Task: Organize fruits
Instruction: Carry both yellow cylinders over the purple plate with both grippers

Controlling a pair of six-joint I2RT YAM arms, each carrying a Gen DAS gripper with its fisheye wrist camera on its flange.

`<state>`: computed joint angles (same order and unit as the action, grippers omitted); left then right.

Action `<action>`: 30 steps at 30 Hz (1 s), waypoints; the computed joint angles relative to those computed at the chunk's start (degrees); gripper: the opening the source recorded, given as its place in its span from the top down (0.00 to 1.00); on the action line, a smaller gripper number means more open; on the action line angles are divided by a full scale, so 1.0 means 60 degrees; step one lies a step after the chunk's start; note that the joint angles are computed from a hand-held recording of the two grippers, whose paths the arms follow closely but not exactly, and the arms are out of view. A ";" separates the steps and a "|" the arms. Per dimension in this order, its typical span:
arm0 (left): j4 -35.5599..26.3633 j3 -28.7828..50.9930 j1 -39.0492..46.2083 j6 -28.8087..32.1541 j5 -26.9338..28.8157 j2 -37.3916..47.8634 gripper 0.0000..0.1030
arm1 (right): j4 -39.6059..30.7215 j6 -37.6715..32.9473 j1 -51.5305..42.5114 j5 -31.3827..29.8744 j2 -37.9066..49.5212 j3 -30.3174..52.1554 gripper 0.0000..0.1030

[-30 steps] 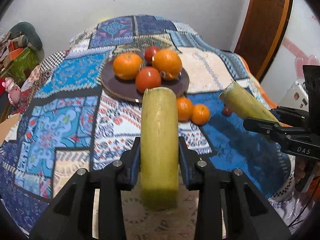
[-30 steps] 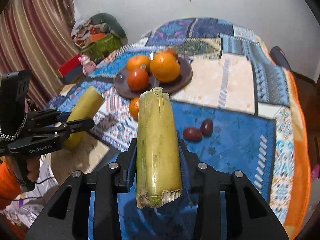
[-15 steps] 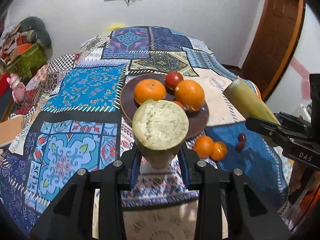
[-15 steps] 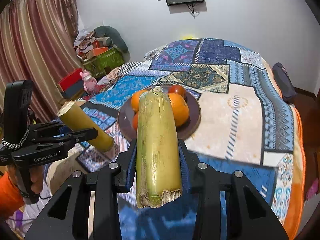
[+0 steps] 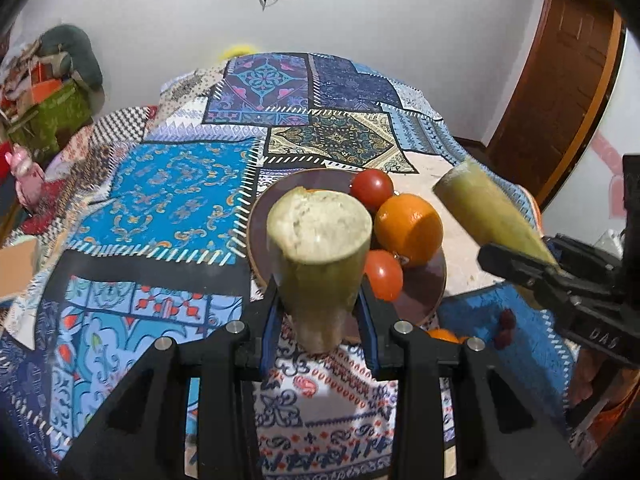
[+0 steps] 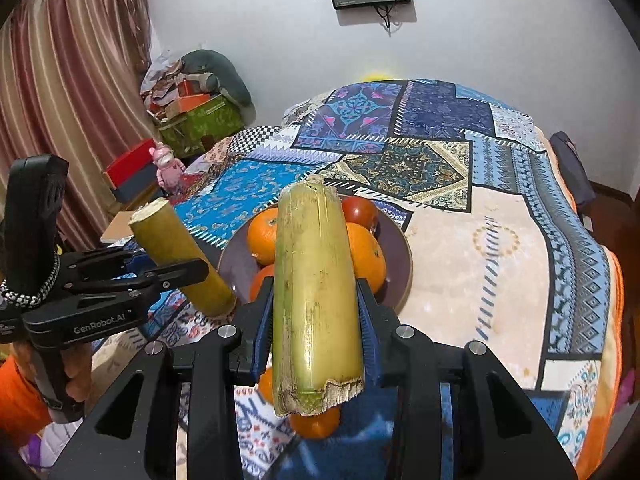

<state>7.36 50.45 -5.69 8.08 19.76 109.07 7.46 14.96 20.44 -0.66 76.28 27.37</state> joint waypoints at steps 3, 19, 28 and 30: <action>-0.0174 0.0437 -0.0065 -0.0097 0.0084 0.0300 0.67 | 0.0131 -0.0073 -0.0051 -0.0002 0.0437 0.0201 0.66; -0.0579 0.1924 0.0003 -0.0655 0.0172 0.1515 0.67 | -0.0056 -0.0323 -0.0065 0.0014 0.1921 0.1506 0.66; -0.0327 0.1988 -0.0243 -0.0909 -0.0575 0.1674 0.65 | -0.0117 -0.0364 0.0088 0.0136 0.2445 0.2079 0.66; -0.0250 0.1975 -0.0215 -0.0986 -0.0640 0.1693 0.63 | -0.0100 -0.0362 0.0147 0.0157 0.2527 0.2157 0.66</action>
